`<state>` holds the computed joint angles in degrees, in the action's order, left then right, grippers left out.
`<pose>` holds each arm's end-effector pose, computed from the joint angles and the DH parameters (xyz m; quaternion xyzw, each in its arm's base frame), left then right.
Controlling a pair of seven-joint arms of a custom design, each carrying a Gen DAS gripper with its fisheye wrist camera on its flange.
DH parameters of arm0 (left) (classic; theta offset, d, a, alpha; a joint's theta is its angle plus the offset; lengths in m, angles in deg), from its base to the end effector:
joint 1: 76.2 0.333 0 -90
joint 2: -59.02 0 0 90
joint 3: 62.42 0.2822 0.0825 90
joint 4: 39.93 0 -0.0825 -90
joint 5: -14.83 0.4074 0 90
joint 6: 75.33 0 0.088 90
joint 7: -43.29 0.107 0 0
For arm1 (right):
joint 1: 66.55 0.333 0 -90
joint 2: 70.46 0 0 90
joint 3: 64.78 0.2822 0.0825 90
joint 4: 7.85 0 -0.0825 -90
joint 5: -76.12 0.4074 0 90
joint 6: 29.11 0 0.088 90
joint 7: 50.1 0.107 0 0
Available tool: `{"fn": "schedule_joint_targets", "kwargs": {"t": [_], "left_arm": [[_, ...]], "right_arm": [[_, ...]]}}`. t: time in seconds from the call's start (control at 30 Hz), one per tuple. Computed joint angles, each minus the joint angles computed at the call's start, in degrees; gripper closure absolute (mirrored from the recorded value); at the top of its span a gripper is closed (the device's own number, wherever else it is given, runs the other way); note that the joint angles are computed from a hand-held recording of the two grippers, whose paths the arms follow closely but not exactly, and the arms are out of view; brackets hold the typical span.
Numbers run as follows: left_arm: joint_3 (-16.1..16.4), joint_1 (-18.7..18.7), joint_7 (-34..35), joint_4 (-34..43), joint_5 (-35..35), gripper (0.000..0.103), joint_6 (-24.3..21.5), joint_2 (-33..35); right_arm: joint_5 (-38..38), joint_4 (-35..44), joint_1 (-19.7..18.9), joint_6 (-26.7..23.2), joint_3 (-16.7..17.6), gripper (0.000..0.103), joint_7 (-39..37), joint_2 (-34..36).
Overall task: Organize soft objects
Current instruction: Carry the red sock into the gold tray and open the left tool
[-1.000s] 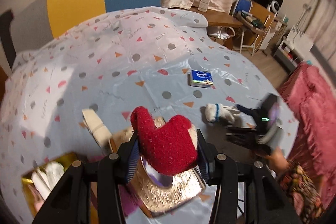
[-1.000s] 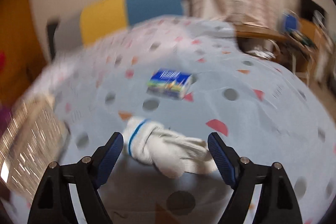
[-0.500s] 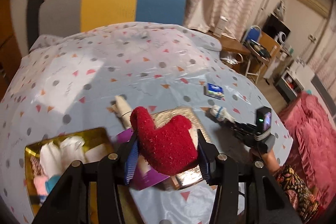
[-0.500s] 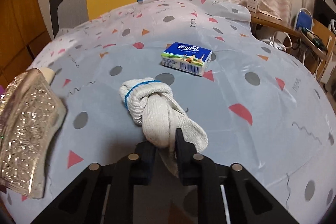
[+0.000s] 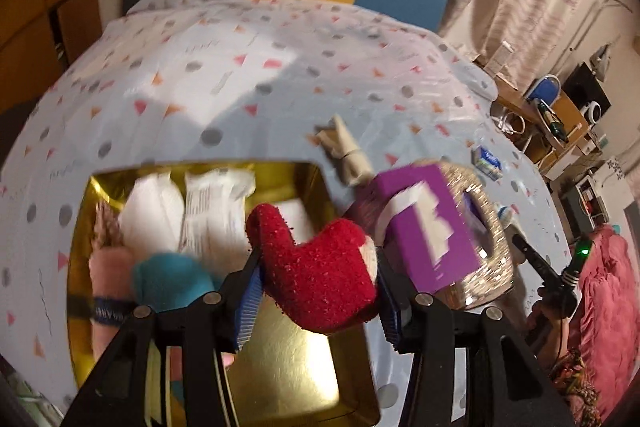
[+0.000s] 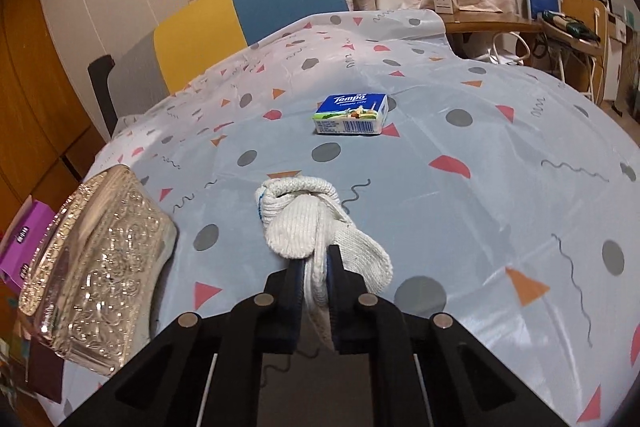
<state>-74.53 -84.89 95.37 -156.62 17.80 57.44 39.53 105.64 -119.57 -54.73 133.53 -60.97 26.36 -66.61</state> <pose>0.4949 -0.2015 0.6172 -0.7561 0.5781 -0.2741 0.1376 0.6232 0.1469 0.4930 -0.6662 0.6155 -0.1463 0.3948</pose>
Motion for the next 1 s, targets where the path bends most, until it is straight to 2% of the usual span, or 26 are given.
{"fn": "schedule_joint_targets", "kwargs": {"t": [0.4,0.5,0.53,0.6,0.67,0.83,1.0], "left_arm": [[0.37,-0.03,-1.39,-7.78,-1.0,0.052,0.42,0.23],[-0.45,0.54,-1.93,-7.99,1.8,0.05,0.22,1.04],[-0.74,0.7,-2.12,-7.94,3.02,0.048,0.11,1.34],[-1.58,1.14,-2.91,-7.62,6.4,0.029,-0.53,2.1],[-1.86,1.18,-3.96,-8.15,8.5,0.022,0.27,1.87],[-1.67,0.93,-6.06,-9.49,9.18,0.017,1.87,-0.08],[-3.18,1.48,-10.22,-13.61,12.18,0.01,5.0,-5.54]], "right_arm": [[3.11,-2.89,0.86,1.1,-0.18,0.094,0.4,-2.64],[4.6,-3.57,1.16,0.76,-0.39,0.094,-0.21,-3.63],[6.11,-3.93,1.3,0.72,-0.47,0.094,-1.05,-4.12],[9.19,-4.75,1.72,0.97,-0.7,0.094,-2.59,-5.17],[11.17,-5.27,2.22,0.94,-1.02,0.094,-3.65,-6.09],[11.95,-5.82,3.25,0.68,-1.68,0.095,-4.4,-7.72],[13.92,-6.57,4.4,0.37,-2.51,0.095,-5.5,-10.0]]}}
